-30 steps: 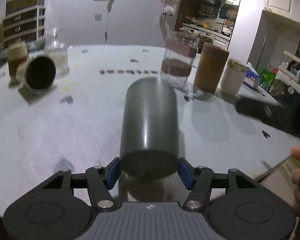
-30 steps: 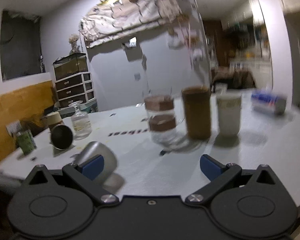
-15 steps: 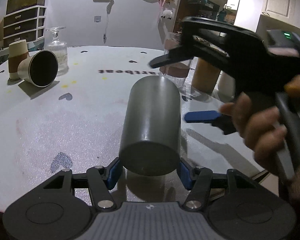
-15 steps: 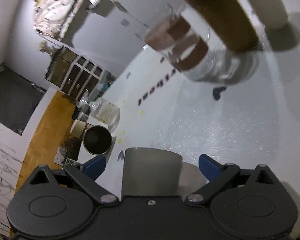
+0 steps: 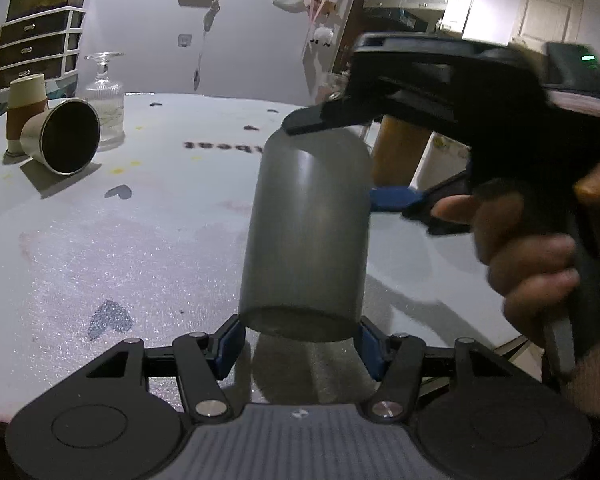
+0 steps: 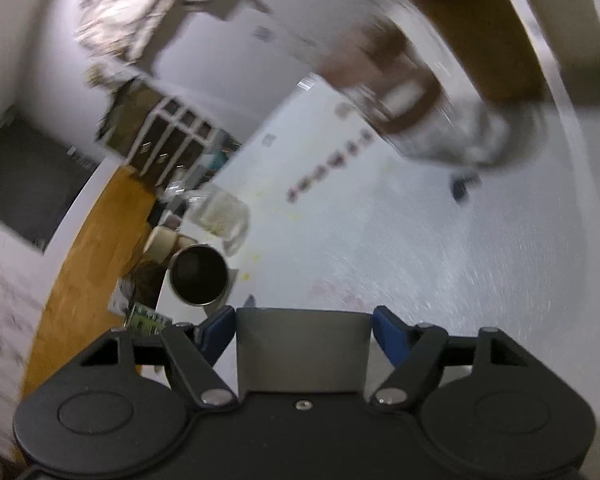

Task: Flip cup upright
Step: 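Grasp the grey cup with the right tool while the left tool releases it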

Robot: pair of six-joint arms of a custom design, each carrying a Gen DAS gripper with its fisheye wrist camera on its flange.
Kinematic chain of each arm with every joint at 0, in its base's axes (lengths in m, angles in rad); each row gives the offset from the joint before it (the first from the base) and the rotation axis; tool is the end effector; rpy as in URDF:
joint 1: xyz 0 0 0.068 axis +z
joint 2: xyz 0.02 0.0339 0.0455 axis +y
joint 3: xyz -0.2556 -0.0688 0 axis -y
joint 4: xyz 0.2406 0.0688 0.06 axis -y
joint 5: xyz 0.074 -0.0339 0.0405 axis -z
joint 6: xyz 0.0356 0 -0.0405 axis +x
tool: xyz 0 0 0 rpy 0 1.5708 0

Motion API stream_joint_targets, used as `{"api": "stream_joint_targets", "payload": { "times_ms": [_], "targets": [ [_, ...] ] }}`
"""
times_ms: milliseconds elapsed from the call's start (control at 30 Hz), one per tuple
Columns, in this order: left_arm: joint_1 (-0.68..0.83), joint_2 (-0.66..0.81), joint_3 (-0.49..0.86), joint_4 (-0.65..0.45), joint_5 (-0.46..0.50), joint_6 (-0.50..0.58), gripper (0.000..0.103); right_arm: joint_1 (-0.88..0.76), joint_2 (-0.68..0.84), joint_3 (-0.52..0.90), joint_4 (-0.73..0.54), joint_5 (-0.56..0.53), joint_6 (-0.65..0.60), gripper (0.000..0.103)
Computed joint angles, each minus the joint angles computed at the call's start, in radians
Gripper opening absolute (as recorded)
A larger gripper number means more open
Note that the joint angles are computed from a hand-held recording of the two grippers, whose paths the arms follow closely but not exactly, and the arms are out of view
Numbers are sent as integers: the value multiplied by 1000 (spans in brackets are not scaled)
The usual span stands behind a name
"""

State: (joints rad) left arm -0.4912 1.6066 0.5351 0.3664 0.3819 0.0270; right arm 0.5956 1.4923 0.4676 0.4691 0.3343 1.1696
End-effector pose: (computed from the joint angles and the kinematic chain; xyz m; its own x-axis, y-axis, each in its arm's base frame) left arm 0.2393 -0.1431 0.1171 -0.5527 0.3241 -0.7678 0.7031 0.6759 -0.2209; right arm 0.2281 0.1405 0.1371 -0.4460 0.7483 -0.4911 0.2851 0.6389 0.7145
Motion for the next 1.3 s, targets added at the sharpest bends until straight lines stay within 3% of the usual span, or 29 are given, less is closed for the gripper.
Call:
{"api": "stream_joint_targets", "payload": {
  "times_ms": [233,400,600,733,1033,1300],
  "targets": [
    [43,-25,-60,143,52,-54,63,227,-119,82,-225,327,-285,76],
    [77,5,-35,133,75,-63,64,312,-96,151,-333,407,-434,75],
    [89,28,-28,138,88,-77,63,370,-77,220,-454,439,-523,75],
    [105,33,-33,151,98,-84,69,353,-55,222,-402,476,-586,75],
    [160,26,-43,155,134,-91,69,89,65,280,-140,435,-823,75],
    [198,14,-56,162,140,-79,69,-73,286,465,-79,423,-845,75]
  ]
}}
